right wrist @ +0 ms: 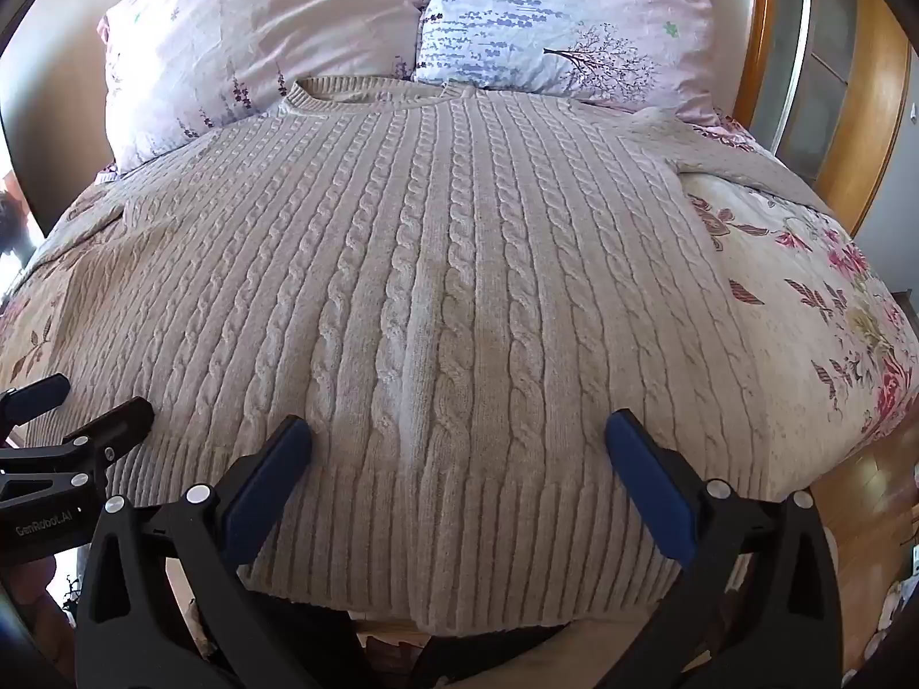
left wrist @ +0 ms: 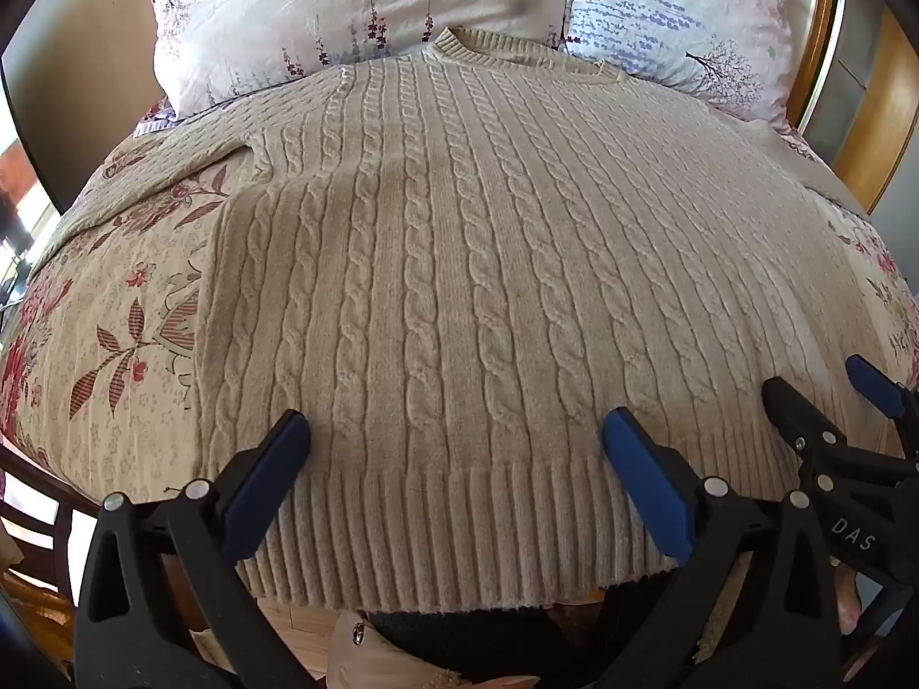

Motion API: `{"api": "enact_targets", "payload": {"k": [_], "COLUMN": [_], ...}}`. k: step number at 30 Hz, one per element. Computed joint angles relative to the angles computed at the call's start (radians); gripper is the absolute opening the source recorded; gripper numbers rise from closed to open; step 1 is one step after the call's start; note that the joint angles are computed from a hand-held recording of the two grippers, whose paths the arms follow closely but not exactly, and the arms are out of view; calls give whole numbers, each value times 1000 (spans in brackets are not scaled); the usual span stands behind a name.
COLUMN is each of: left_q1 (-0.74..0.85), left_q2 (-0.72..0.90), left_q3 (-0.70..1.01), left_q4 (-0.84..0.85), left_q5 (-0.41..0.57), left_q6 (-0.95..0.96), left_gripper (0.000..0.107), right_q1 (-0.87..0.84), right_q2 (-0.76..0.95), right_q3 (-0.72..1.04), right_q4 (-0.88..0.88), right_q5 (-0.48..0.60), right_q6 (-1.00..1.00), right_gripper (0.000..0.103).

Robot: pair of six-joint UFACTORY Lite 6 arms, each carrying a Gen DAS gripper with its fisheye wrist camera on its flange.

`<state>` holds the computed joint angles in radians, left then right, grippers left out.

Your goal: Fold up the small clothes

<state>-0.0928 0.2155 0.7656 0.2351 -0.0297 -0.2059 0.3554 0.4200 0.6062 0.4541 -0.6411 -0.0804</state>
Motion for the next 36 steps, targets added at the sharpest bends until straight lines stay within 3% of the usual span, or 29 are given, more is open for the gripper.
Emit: {"api": "enact_targets", "payload": {"k": [2, 36], "left_q1": [0, -1], "left_q2": [-1, -2], "left_q3": [-2, -5], "left_q4": [-86, -125], "left_q5": [-3, -13], "left_q6": [88, 126], "left_gripper": [101, 101], "right_q1": [-1, -1], "right_q2": [1, -11], "right_q3": [0, -14], "right_q4": [-2, -5], "right_q5": [-1, -8], "right_q6": [2, 5], "right_gripper": [102, 102]}}
